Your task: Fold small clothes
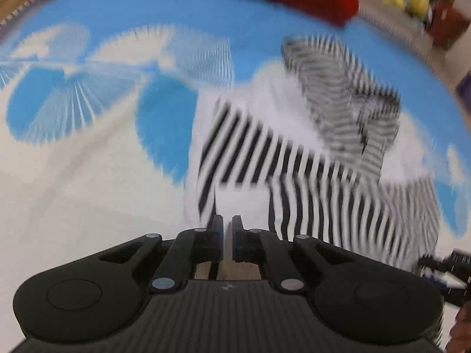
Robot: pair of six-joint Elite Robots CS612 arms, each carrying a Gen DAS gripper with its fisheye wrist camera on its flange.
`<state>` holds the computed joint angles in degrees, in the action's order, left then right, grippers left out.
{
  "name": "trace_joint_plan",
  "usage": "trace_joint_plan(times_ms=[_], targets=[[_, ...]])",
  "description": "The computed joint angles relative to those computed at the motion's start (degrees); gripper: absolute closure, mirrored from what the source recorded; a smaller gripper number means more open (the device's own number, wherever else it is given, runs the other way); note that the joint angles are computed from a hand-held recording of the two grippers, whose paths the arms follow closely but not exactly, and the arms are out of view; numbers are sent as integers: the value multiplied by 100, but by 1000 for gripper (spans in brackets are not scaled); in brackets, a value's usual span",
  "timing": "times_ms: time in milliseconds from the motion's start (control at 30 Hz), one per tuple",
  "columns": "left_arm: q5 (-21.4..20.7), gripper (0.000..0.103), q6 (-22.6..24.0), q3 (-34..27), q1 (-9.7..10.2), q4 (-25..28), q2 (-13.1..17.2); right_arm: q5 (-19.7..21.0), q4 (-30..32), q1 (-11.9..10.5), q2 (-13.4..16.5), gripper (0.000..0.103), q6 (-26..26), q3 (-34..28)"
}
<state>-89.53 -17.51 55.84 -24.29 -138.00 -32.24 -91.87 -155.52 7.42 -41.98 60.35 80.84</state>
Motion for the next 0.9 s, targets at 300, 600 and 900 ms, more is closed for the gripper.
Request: trace_joint_plan(times_ms=[300,600,900], targets=[[-125,93,532,-5,-152,200,125,-540,218,145,-68,51,-93,-29],[26,66,504,180,-192,-367,27,-934,610,276,184,50,-748,-478],[368,44,650,377,-265,-913,-185,-1175,514,355,211,50,-748,-621]])
